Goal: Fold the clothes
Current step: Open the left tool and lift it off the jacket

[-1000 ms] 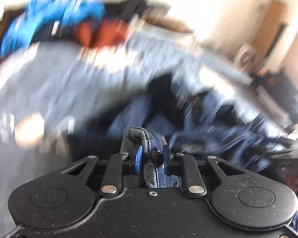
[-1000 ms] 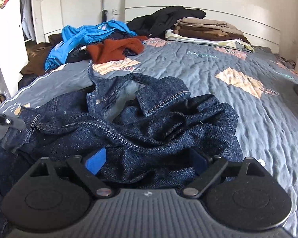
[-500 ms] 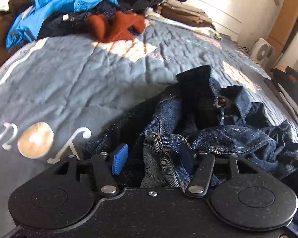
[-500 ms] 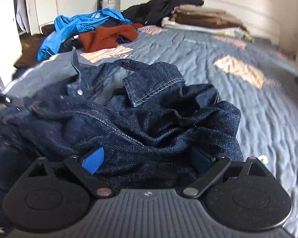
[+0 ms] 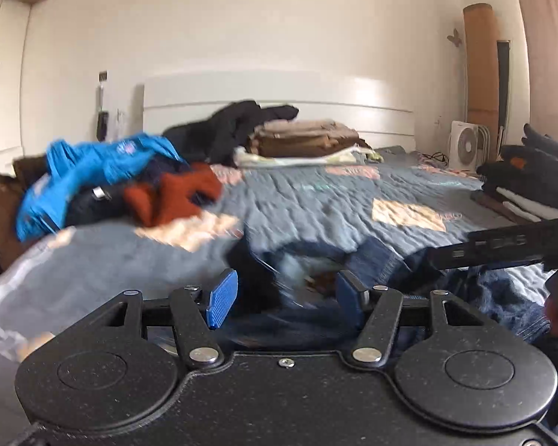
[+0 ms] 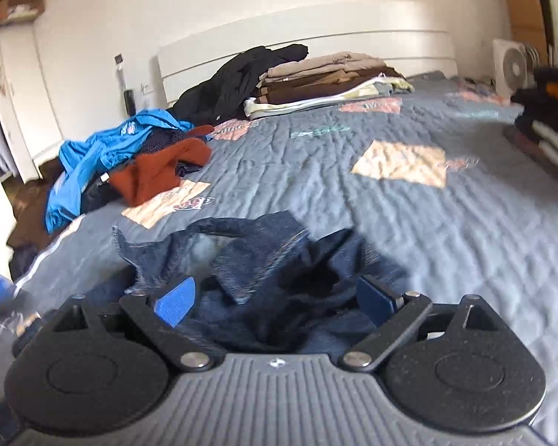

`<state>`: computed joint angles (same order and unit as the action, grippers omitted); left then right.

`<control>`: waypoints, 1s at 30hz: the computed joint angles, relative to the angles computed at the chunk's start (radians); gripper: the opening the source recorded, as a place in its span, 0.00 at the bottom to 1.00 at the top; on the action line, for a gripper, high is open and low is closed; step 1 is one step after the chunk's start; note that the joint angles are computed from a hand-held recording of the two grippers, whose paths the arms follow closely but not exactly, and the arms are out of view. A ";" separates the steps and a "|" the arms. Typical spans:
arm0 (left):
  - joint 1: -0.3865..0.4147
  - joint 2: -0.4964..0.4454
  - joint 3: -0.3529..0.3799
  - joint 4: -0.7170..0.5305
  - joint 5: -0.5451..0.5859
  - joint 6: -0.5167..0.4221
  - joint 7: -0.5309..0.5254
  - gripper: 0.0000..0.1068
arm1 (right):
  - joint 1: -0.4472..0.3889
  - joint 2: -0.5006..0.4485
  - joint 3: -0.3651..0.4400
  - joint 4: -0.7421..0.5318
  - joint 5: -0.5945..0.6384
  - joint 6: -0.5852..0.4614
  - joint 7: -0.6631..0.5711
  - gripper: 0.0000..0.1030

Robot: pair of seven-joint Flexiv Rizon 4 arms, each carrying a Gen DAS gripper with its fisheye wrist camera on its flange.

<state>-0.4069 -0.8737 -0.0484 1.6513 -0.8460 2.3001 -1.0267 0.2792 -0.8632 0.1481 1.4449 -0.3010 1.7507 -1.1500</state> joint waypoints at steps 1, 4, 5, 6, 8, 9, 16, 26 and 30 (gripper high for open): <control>-0.020 -0.041 0.009 -0.052 -0.044 -0.017 0.030 0.54 | 0.040 -0.009 -0.046 -0.001 0.017 0.013 0.013 0.91; -0.061 -0.132 0.043 -0.131 -0.154 -0.036 0.151 0.58 | 0.173 -0.042 -0.228 -0.002 0.058 0.015 0.041 0.91; -0.059 -0.154 0.050 -0.135 -0.152 -0.032 0.172 0.61 | 0.215 -0.061 -0.295 -0.003 0.066 0.016 0.041 0.91; -0.032 -0.160 0.039 -0.112 -0.084 -0.006 0.168 0.61 | 0.250 -0.082 -0.350 -0.009 0.082 0.013 0.026 0.91; -0.003 -0.144 0.029 -0.081 -0.038 -0.003 0.173 0.61 | 0.272 -0.115 -0.400 0.001 0.069 0.077 -0.002 0.91; 0.003 -0.138 0.032 -0.072 -0.032 -0.004 0.185 0.61 | 0.274 -0.125 -0.407 0.001 0.072 0.097 -0.025 0.91; 0.060 -0.106 0.046 0.014 0.086 0.034 0.211 0.37 | 0.115 -0.121 -0.220 -0.038 0.013 0.072 -0.110 0.86; 0.057 -0.042 0.008 0.052 0.042 0.004 0.138 0.30 | 0.136 -0.027 -0.255 0.090 0.083 0.114 -0.142 0.78; 0.138 -0.033 -0.076 0.044 0.270 0.115 -0.134 0.60 | 0.121 0.032 -0.196 0.166 0.168 0.275 -0.111 0.80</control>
